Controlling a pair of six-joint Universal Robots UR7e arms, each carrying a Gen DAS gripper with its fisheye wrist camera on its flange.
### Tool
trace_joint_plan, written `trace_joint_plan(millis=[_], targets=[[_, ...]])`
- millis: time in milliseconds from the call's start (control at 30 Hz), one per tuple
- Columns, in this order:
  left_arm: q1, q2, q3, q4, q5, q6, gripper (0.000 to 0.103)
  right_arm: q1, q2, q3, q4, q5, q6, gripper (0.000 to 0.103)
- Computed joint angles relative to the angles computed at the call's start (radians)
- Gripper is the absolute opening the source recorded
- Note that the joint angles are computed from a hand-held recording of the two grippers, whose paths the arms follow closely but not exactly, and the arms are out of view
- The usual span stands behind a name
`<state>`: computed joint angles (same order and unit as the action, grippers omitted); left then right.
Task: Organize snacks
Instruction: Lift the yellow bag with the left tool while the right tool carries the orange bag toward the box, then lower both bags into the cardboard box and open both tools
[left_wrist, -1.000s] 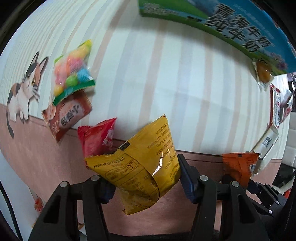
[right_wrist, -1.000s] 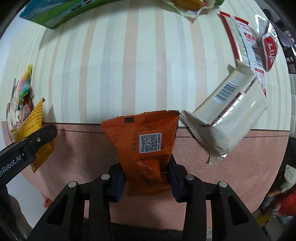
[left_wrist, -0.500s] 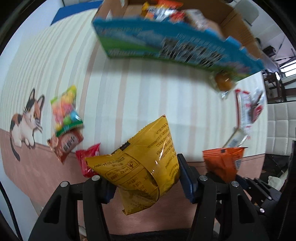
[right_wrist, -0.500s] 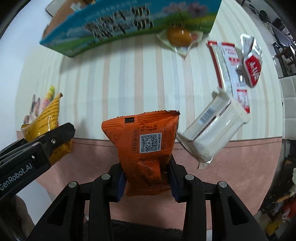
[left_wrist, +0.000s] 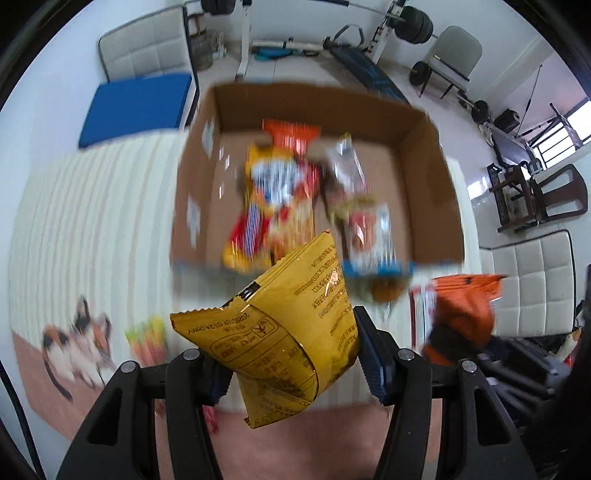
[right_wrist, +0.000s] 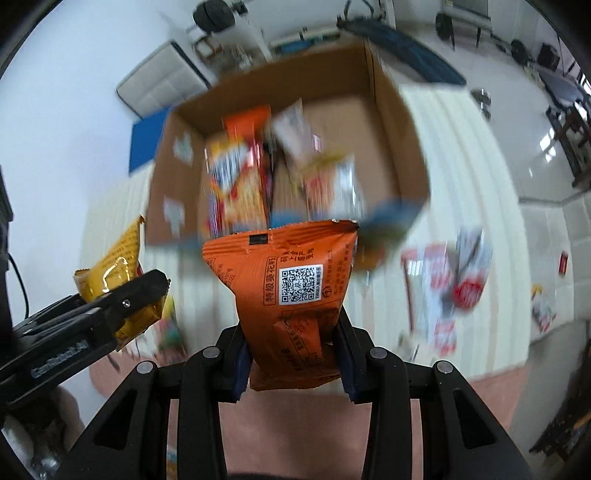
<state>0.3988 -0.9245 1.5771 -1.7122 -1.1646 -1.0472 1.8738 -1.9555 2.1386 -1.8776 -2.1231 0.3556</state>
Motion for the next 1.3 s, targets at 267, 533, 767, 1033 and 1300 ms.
trace_joint_plan(millis=[267,533,767,1033,1300], targets=[[0.144,0.168,-0.288,0.131,0.119,0.12,0.055,-0.071,0.277,-0.22,-0.139,-0.096,-0.138,0.042],[0.259,0.317,-0.488,0.253,0.143,0.19,0.055,-0.153,0.462,-0.33,-0.164,-0.164,-0.177,0.042],[0.332,0.376,-0.567,0.318,0.096,0.19,0.056,-0.223,0.543,-0.361,-0.164,-0.131,-0.178,0.042],[0.35,0.366,-0.546,0.232,0.06,0.196,0.082,-0.239,0.597,-0.394,-0.149,-0.12,-0.159,0.091],[0.333,0.345,-0.513,0.191,0.077,0.225,0.09,-0.204,0.565,-0.366,-0.166,-0.115,-0.157,0.093]])
